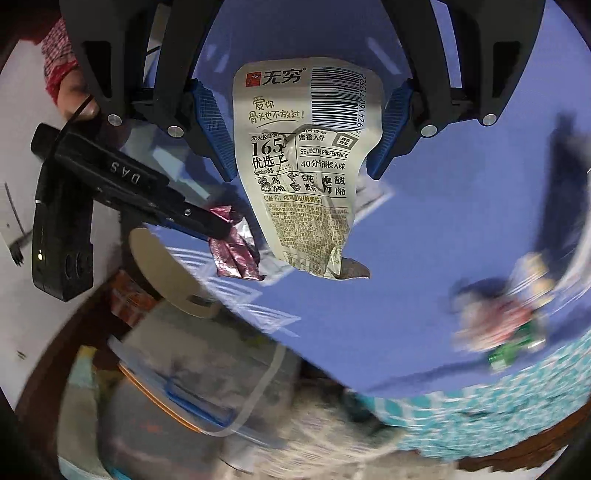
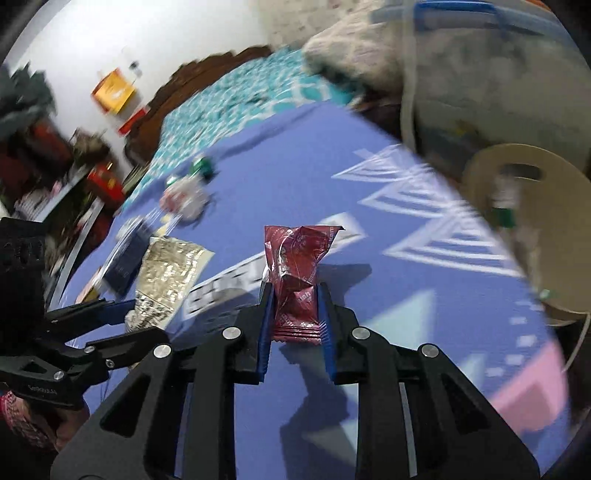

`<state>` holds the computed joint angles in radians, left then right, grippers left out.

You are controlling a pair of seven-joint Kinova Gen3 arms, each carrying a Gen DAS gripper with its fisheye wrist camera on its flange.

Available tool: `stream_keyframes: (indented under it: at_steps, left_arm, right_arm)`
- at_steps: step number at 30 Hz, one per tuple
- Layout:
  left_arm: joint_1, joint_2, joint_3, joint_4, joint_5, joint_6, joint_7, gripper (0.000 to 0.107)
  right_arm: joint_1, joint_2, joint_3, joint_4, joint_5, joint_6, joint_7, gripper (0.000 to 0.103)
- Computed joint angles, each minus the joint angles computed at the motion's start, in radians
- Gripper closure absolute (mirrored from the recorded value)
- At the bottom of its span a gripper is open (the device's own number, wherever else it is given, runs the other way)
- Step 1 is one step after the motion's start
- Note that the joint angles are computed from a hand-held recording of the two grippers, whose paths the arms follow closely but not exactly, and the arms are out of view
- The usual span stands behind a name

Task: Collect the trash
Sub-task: 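Drop the snack bag and red wrapper into the beige bin, opening both tools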

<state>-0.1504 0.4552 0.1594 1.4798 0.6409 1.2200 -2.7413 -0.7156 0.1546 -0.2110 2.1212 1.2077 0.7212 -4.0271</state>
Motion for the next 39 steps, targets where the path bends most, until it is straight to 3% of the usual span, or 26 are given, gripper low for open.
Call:
stream_keyframes:
  at_steps: [9, 18, 20, 21, 22, 25, 27, 29, 34, 37, 39]
  left_arm:
    - [0.237, 0.062, 0.071, -0.095, -0.057, 0.004, 0.148, 0.039]
    - [0.422, 0.132, 0.106, -0.195, -0.145, -0.035, 0.275, 0.038]
    - [0.441, 0.136, 0.108, -0.199, -0.161, -0.053, 0.286, 0.036]
    - [0.453, 0.141, 0.106, -0.205, -0.17, -0.059, 0.3, 0.036]
    - [0.464, 0.147, 0.104, -0.213, -0.18, -0.061, 0.319, 0.034]
    - [0.461, 0.16, 0.109, -0.231, -0.181, -0.05, 0.35, 0.03]
    - [0.475, 0.153, 0.071, -0.235, -0.155, -0.037, 0.339, 0.03]
    - [0.449, 0.127, 0.049, -0.208, -0.096, -0.031, 0.277, 0.03]
    - [0.231, 0.008, 0.091, -0.055, 0.019, -0.062, 0.074, 0.03]
    - [0.094, -0.04, 0.097, 0.03, 0.065, -0.1, -0.048, 0.03]
    - [0.025, -0.067, 0.039, 0.077, 0.096, -0.125, -0.123, 0.03]
  right_arm:
    - [0.037, -0.168, -0.064, 0.226, -0.071, 0.156, -0.231, 0.078]
    - [0.123, -0.185, -0.072, 0.326, -0.06, 0.1, -0.347, 0.074]
    - [0.12, -0.181, -0.079, 0.33, -0.061, 0.104, -0.375, 0.066]
    - [0.12, -0.182, -0.081, 0.335, -0.054, 0.104, -0.393, 0.055]
    - [0.109, -0.18, -0.078, 0.334, -0.054, 0.118, -0.405, 0.036]
    - [0.075, -0.174, -0.121, 0.32, -0.109, 0.226, -0.428, 0.031]
    - [0.055, -0.168, -0.128, 0.301, -0.154, 0.278, -0.406, 0.031]
    - [0.035, -0.174, -0.138, 0.293, -0.161, 0.315, -0.427, 0.031]
    - [-0.035, -0.123, -0.143, 0.17, -0.135, 0.434, -0.337, 0.032]
    - [0.002, -0.088, -0.132, 0.112, -0.057, 0.353, -0.265, 0.034]
    - [0.094, -0.048, -0.176, 0.055, -0.023, 0.271, -0.184, 0.039]
